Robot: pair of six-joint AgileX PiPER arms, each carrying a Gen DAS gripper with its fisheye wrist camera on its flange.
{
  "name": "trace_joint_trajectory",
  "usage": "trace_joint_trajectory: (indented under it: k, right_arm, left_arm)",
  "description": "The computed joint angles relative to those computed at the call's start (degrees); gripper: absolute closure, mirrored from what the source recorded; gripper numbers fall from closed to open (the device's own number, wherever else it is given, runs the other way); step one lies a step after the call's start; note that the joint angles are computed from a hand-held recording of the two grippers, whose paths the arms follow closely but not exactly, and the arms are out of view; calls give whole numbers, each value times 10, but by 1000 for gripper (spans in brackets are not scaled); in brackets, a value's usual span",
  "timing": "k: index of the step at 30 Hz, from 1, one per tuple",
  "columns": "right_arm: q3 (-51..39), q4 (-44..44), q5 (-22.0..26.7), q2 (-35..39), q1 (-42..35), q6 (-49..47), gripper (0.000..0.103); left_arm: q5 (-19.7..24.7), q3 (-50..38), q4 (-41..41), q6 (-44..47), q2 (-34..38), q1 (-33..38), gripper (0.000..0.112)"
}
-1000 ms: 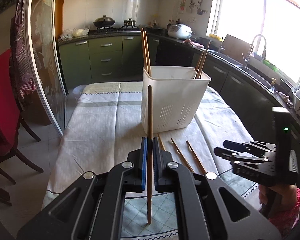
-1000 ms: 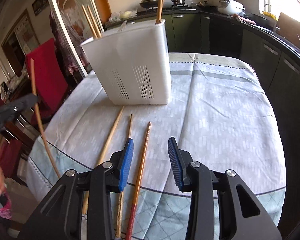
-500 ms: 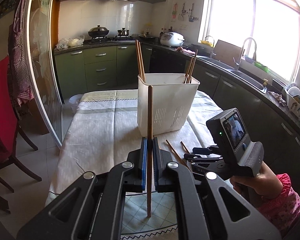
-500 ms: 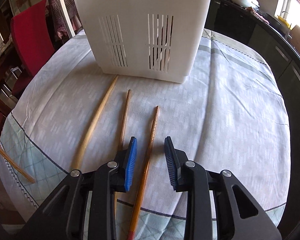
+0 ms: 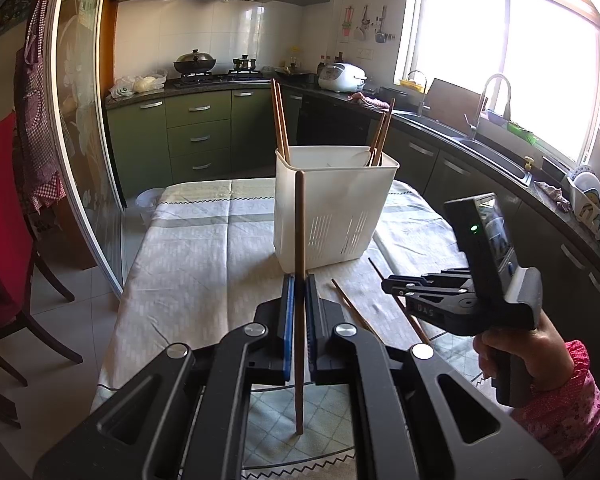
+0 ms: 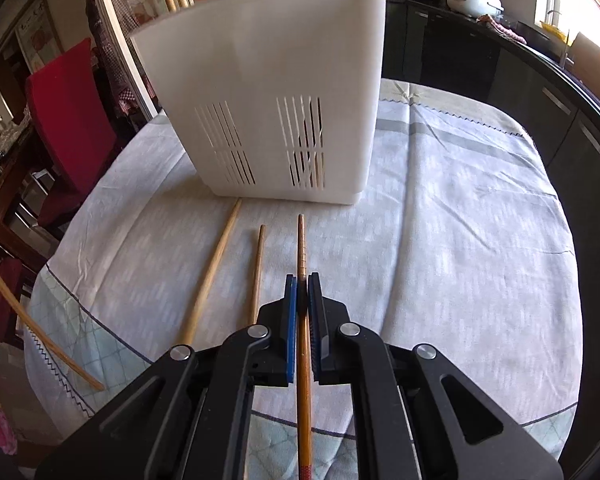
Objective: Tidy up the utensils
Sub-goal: 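Lift the chopstick toward the white holder with the left tool while the right tool lifts its chopstick, then drop the chopstick into the white holder with the left tool while the right tool does too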
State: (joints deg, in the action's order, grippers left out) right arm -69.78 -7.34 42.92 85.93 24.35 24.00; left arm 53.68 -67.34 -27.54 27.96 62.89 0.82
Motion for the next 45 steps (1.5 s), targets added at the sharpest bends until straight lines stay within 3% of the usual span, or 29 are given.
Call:
trace_joint_trajectory:
  k: [11,30,38,45]
  right_arm:
    - [39,-34,-5,-177,28,45,97]
    - [34,-83,25,-246,72,87,97]
    - [-75,-55,51,-211,45,19,97]
    - [-290,7,100,-111,-10,-63,97]
  left_arm:
    - [7,-6,-8,5,7,9,107]
    - [15,-25,-24,17,0,22,107]
    - [58,-128,-36,-8,48,15,107]
    - [94,-320,-23,-68,137,-24,107]
